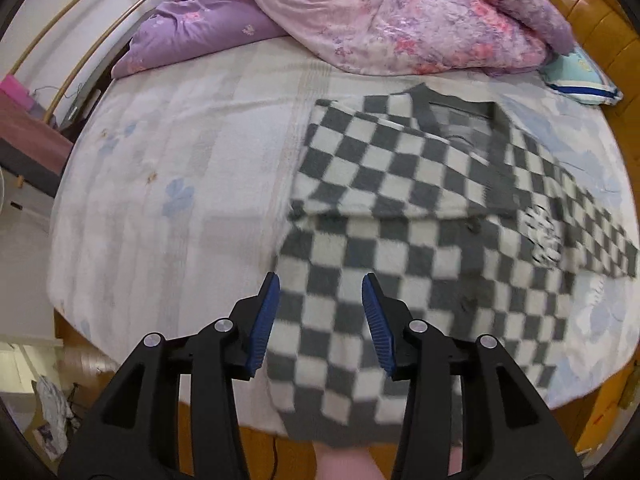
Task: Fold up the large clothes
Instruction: 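Move the right tool to the cuff of the other sleeve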
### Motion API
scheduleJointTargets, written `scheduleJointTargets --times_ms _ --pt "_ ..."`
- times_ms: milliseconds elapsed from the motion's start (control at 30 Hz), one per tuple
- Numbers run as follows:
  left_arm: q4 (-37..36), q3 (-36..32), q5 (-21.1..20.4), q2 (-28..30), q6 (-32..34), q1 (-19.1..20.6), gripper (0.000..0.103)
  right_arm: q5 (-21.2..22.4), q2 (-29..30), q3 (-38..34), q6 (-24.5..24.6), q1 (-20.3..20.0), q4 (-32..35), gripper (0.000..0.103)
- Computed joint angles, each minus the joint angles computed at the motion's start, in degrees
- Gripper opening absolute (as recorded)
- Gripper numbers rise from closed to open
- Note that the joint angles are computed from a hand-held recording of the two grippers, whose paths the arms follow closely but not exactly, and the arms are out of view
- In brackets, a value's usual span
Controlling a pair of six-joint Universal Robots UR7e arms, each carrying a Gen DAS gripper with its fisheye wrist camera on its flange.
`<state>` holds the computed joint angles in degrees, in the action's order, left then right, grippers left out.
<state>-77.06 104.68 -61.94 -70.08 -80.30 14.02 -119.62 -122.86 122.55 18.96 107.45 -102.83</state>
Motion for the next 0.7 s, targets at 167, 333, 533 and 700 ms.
scheduleJointTargets --times_ms 167,333,533,700 --pt "3.0 -2.0 -3.9 0.5 -5.0 -5.9 0.046 -2.0 -1.6 -4.3 2.3 5.4 8.0 0.06" --pt "4.4 -3.9 -5.8 0.6 -9.2 -9.8 0.047 -3.5 -3.6 -6.9 6.3 9.4 13.4 0.062" --pt "4.9 -6.6 -4.3 1.7 -10.2 -13.3 0.047 -9.6 -4.8 -10.0 16.7 16.6 20.3 0.081" --pt "1.2 -7.6 -2.9 2.7 -6.6 -14.7 0.048 -14.9 -4.3 -12.7 28.6 23.5 28.7 0.086"
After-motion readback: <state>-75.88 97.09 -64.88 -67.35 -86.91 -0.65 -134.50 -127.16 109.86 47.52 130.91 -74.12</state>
